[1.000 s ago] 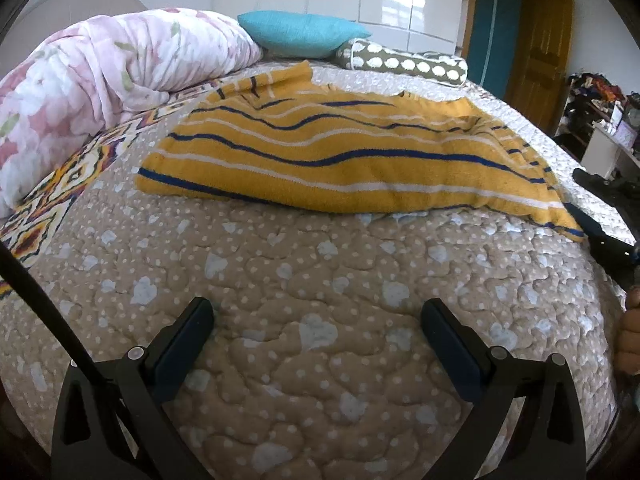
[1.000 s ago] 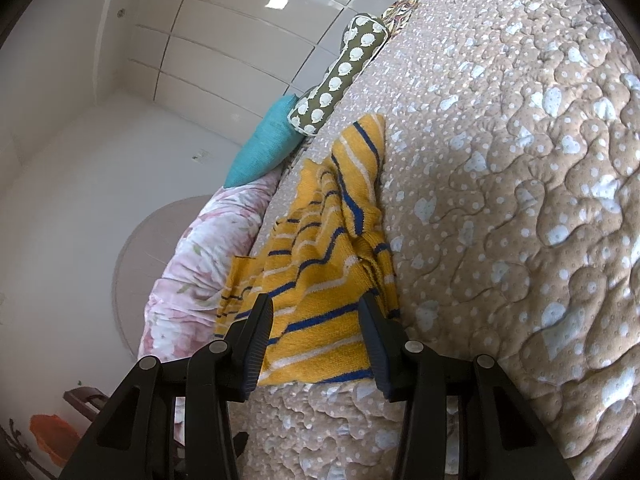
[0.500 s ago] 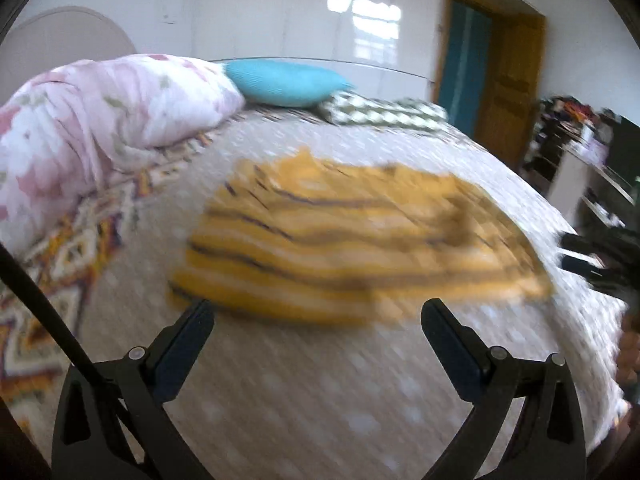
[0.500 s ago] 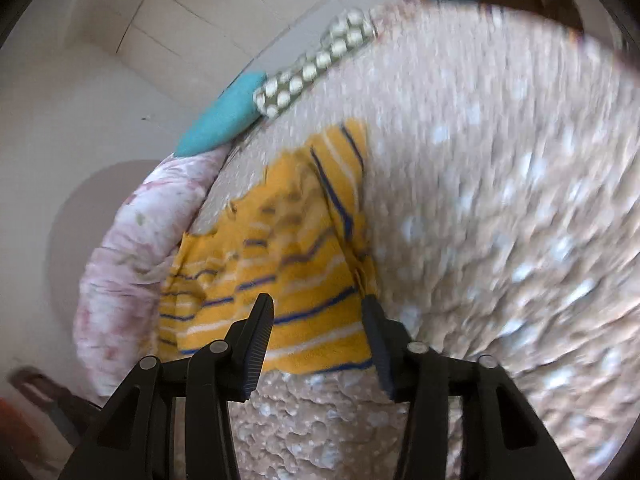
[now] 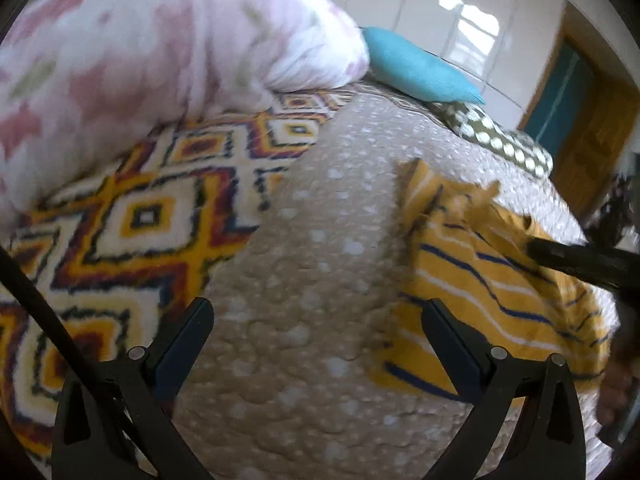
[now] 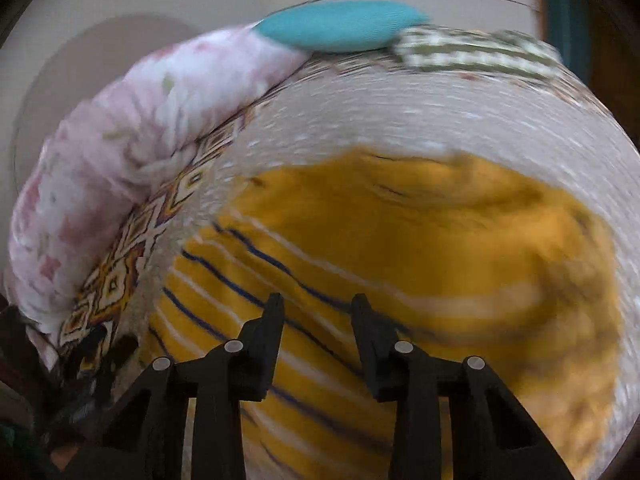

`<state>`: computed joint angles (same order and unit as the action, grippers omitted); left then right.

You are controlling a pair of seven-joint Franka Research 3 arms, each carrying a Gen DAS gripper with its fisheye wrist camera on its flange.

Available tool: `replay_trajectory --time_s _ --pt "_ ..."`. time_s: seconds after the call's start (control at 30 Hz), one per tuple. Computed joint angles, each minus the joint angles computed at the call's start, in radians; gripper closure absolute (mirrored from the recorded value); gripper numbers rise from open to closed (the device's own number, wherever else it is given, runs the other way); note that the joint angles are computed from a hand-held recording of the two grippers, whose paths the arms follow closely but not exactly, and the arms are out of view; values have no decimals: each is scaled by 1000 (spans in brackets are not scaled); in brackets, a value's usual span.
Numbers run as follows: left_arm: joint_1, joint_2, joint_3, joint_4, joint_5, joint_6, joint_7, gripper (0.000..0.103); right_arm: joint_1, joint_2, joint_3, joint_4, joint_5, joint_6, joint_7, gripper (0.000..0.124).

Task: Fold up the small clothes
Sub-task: 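Move both tools to the side edge of the halved sweater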

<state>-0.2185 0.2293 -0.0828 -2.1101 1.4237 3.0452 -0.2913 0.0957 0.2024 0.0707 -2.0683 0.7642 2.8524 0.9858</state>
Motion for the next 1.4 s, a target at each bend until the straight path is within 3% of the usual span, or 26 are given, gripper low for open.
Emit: replay_trajectory --time_s 0.13,0.2,0.3,0.37,0.43,0.6,0.73,0.83,0.9,1.0,1.1,1.23,1.33,1.4 --pt "28 8 16 -8 -14 56 -21 0 157 223 -123 276 -399 -68 343 86" --pt "47 18 11 -23 -101 88 53 0 180 323 -144 416 -483 -141 440 86" --pt "116 42 -62 -51 -349 107 276 0 237 447 -204 597 -635 -229 588 81" --pt "91 45 -44 -50 -369 103 287 0 261 493 -235 673 -718 -271 654 74" --pt "63 45 -22 -49 -390 94 304 0 233 479 -207 677 -726 -290 671 74" --pt "21 45 5 -46 -477 58 391 0 144 281 -106 404 -654 -115 601 69" --pt "-41 28 59 -49 -495 25 396 0 150 119 -112 164 -695 -12 538 67" --pt "-99 -10 132 -63 -369 21 247 0 125 -10 -79 -26 -671 70 451 62" --pt "-111 -37 153 -67 -253 -6 125 0 100 -76 -41 -124 -597 111 367 60" --pt "-103 -76 136 -80 -168 -89 42 0 84 -142 11 -225 -415 138 206 59" --pt "-83 -114 104 -101 -116 -166 -1 0 115 -168 11 -292 -363 172 172 59" --pt "-28 -137 71 -128 -67 -165 -57 0 143 -162 18 -315 -279 184 134 59" --pt "21 -132 44 -134 -84 -133 -49 0 167 -147 13 -316 -315 205 171 59" --pt "47 -126 21 -130 -90 -132 -40 0 204 -129 -28 -319 -480 234 300 59"
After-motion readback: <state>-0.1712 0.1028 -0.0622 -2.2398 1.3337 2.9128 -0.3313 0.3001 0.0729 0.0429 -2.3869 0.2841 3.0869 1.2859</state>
